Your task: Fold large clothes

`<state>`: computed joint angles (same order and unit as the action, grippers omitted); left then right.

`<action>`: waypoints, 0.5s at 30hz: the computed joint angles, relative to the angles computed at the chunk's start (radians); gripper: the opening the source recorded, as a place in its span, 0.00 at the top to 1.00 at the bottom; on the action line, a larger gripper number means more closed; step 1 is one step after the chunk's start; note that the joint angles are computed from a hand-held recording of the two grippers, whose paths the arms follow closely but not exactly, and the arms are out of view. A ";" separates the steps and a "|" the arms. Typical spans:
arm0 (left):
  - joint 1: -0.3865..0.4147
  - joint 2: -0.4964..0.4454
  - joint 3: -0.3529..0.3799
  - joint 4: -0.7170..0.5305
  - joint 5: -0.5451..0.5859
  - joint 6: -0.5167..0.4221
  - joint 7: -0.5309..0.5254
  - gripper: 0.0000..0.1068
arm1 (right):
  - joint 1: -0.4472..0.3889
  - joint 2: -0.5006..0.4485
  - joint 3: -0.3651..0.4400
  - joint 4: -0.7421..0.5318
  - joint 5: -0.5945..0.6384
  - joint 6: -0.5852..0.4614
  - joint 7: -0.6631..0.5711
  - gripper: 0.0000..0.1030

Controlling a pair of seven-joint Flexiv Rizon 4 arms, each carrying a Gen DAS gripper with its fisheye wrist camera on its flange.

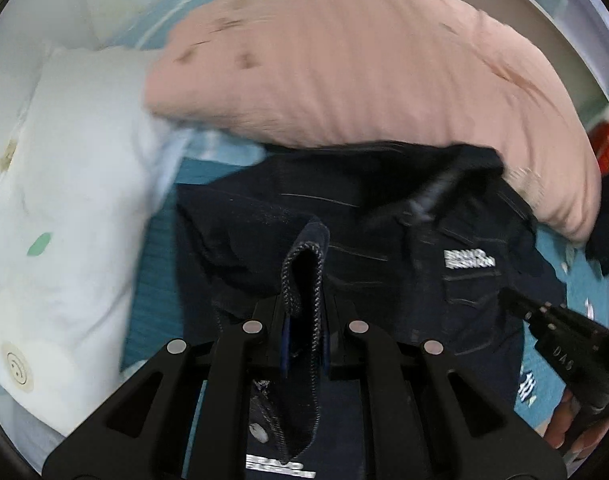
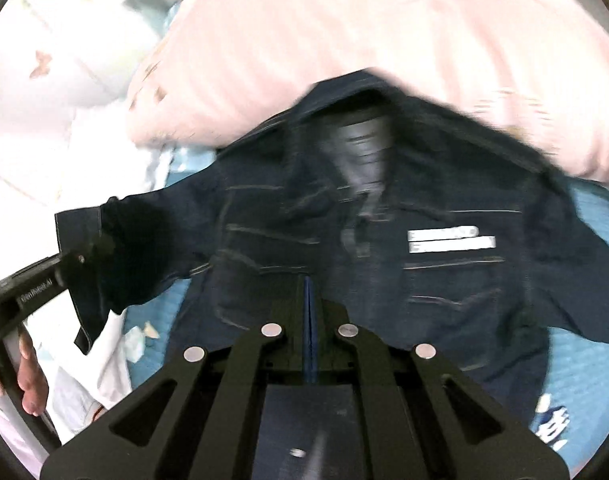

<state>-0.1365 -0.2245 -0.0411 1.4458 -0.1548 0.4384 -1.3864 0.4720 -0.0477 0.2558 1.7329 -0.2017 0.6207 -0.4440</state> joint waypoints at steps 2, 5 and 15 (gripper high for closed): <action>-0.027 -0.008 -0.022 -0.009 -0.002 0.004 -0.010 0.91 | -0.020 0.066 0.000 0.055 -0.001 -0.016 0.014 0.99; -0.075 -0.027 -0.053 -0.034 -0.004 0.004 -0.032 0.91 | -0.053 0.162 0.005 0.132 0.015 -0.023 0.002 0.99; -0.267 -0.148 -0.078 -0.143 0.150 -0.005 -0.185 0.90 | -0.125 0.385 0.016 0.333 0.113 -0.011 -0.001 0.99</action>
<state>-0.4034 -0.3722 -0.1194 1.3032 -0.0049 0.4334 -1.5710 0.3473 0.3370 0.2719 2.0663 -0.0891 0.6097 -0.4451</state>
